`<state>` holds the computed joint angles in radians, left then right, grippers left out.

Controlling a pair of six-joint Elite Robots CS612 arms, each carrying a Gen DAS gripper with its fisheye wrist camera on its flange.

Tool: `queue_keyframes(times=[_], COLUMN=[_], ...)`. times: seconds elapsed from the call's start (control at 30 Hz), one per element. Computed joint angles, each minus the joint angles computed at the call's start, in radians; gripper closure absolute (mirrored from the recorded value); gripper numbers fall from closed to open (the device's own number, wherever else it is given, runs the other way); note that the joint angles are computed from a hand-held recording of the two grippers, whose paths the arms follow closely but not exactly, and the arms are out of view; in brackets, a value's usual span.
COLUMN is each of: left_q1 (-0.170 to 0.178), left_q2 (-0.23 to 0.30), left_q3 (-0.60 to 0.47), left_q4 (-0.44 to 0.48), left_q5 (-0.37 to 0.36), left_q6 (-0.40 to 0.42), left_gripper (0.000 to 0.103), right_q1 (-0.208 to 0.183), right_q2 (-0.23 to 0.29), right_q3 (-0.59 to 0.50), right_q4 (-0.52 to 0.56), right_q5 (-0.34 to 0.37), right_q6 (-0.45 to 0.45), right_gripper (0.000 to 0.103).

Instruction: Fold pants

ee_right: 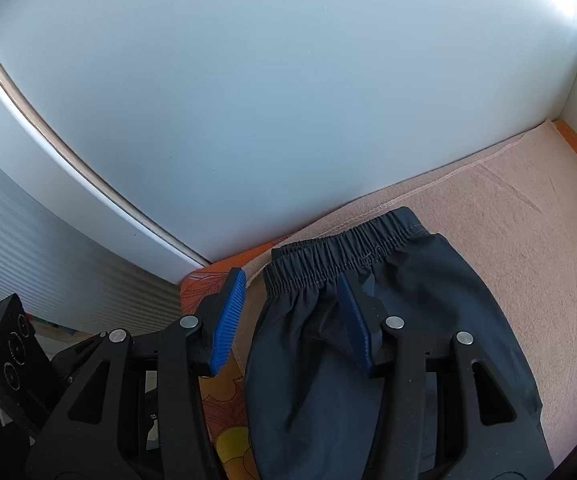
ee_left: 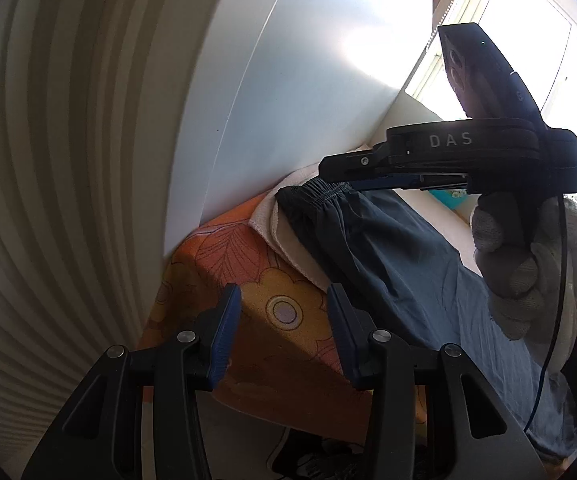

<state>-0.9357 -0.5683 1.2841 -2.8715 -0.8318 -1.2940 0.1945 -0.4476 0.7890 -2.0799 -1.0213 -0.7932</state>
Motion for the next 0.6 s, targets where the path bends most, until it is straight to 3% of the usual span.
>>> queue_keyframes(times=[0.2,0.4,0.5,0.6], left_q1=[-0.007,-0.008,-0.006,-0.006], left_q2=[-0.014,-0.018,-0.018,-0.017], left_q3=[0.042,0.063,0.066,0.065], left_q4=[-0.045,-0.086,-0.093,-0.106], left_q5=[0.001,-0.005,-0.006,-0.011], left_q6=[-0.014,-0.005,0.006,0.022], left_gripper=[0.06,0.06,0.06,0.06], right_q1=[0.037,0.053,0.067,0.057], right_q2=[0.013,0.003,-0.01,-0.005], right_q3=[0.018,0.067,0.109,0.093], right_q4=[-0.085,-0.184,-0.259,-0.234], right_q5=[-0.118,-0.184,-0.233,-0.198], right_q6=[0.043,0.058,0.057,0.105], right_gripper=[0.054,0.054,0.064,0.082])
